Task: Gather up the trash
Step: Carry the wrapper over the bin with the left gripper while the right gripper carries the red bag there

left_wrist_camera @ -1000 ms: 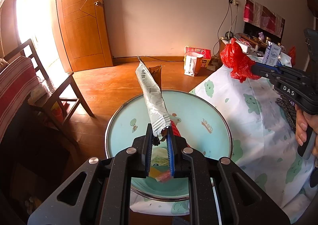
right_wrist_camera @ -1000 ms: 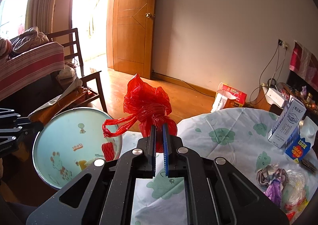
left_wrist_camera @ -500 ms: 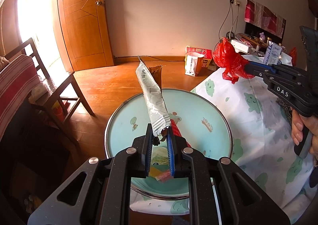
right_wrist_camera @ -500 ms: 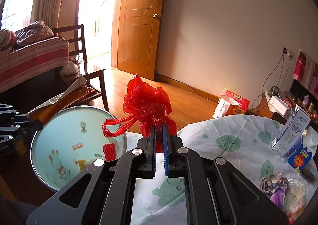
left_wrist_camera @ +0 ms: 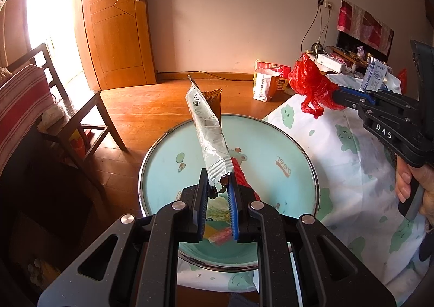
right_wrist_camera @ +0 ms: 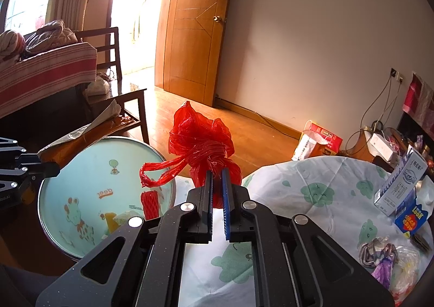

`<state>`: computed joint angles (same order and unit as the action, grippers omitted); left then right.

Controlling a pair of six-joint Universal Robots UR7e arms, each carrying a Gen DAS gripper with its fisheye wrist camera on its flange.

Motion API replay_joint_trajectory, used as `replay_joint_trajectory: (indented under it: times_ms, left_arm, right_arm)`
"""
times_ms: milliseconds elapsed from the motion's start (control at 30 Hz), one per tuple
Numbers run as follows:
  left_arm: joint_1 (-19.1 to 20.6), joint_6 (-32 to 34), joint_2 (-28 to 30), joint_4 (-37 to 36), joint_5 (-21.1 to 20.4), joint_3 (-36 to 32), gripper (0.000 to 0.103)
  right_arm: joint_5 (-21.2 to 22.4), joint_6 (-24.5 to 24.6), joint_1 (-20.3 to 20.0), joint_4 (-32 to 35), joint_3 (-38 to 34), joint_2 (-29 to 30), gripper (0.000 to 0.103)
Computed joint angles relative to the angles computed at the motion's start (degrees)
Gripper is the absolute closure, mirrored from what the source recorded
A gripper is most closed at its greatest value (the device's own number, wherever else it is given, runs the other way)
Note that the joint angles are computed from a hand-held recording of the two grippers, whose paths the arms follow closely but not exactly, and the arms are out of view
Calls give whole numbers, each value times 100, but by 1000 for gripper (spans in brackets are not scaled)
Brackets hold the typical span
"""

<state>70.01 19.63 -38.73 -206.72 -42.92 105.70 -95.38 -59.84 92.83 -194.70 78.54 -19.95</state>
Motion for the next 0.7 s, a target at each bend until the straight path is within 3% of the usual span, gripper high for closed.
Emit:
replay_joint_trajectory:
  times_ms: [700]
  left_arm:
    - [23, -161, -16, -63, 43, 3, 89]
  right_arm:
    - [-65, -408, 57, 86, -11, 67, 96]
